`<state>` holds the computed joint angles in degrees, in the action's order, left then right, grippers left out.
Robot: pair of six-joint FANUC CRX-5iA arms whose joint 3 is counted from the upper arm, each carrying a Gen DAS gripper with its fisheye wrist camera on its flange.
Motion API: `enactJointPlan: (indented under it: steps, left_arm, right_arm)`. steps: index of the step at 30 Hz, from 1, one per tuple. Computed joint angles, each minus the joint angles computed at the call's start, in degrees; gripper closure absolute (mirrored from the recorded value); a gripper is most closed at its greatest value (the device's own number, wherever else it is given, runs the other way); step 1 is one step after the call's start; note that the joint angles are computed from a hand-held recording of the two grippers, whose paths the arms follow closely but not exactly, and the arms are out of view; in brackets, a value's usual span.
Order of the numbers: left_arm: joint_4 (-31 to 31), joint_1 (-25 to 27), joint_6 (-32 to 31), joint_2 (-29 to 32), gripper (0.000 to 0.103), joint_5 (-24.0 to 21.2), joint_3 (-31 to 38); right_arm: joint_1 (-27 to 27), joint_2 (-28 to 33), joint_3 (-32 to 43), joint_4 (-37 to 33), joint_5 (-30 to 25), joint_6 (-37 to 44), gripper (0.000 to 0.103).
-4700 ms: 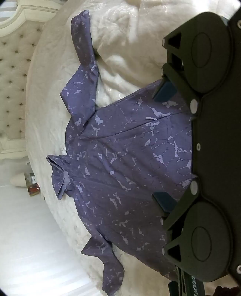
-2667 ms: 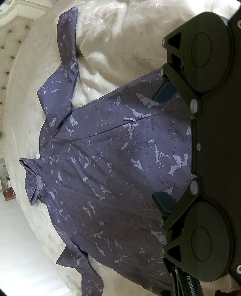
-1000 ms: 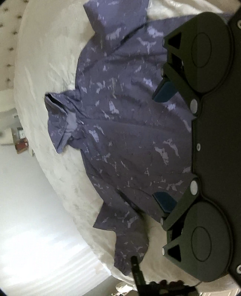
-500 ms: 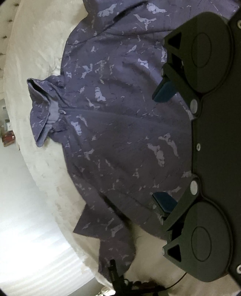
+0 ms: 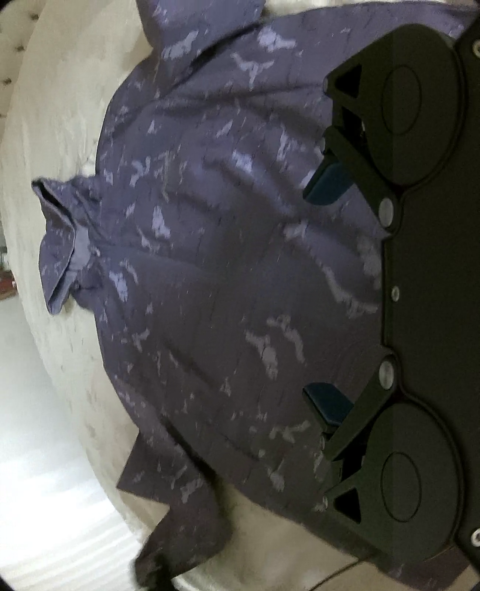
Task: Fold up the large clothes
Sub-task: 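Grasp a sleeve cuff with the left gripper and lift it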
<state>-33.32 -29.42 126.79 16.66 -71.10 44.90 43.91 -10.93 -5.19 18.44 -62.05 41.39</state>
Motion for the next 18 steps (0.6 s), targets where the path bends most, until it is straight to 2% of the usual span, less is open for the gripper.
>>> enactJointPlan:
  steps: [5, 13, 18]
  left_arm:
    - [0.35, -3.79, -5.50, 2.91, 0.096, 3.25, 8.81]
    - [5.38, -7.61, -10.89, 12.26, 0.096, 10.42, 23.37]
    - [13.30, -8.54, -15.59, 20.62, 0.096, 12.98, 32.42]
  right_arm:
    - [0.15, -2.38, -3.00, 1.10, 0.22, -3.07, 0.001]
    - [0.72, -6.87, -7.31, 4.09, 0.41, -8.09, 0.001]
    - [0.23, -9.06, -9.13, 5.19, 0.20, -10.86, 0.001]
